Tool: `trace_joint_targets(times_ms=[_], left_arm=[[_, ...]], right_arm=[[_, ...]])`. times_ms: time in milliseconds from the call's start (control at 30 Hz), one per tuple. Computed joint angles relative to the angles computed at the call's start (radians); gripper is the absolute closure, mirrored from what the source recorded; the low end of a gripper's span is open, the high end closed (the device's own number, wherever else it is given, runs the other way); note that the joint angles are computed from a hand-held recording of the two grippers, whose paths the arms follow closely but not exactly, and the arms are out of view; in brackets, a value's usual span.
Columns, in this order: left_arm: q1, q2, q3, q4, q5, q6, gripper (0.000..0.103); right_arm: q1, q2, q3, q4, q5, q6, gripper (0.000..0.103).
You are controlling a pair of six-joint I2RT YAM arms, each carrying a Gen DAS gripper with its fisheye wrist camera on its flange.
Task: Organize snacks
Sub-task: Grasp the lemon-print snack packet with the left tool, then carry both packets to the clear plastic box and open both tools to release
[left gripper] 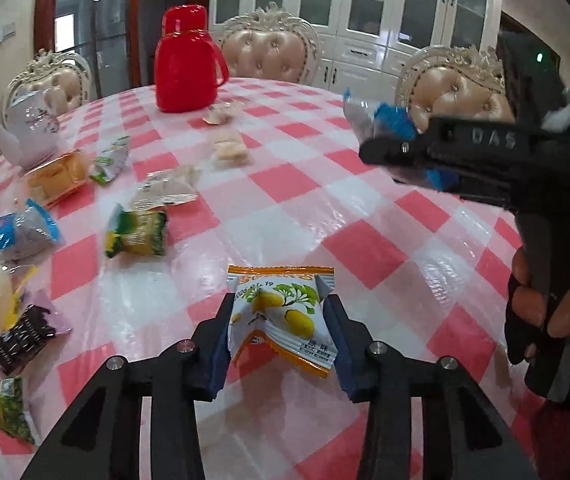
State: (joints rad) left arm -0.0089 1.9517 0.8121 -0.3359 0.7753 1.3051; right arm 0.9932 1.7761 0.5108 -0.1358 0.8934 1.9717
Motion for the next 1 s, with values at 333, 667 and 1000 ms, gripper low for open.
trace_joint_targets(times_ms=[333,667,1000], left_arm=[[0.083,0.015,0.123,-0.096,0.073,-0.044,0.059],[0.216,0.139,0.339,-0.271,0.108,-0.035,0.059],[0.327,0.278,0.573,-0.419,0.144,-0.051,0.059]], right_arm=[[-0.038,0.051,0.015,0.121,-0.012,-0.157,0.051],[-0.057,0.132,0.16,0.046,-0.037,-0.277,0.051],[-0.031,0.304,0.485,-0.163,-0.04,-0.387,0.051]])
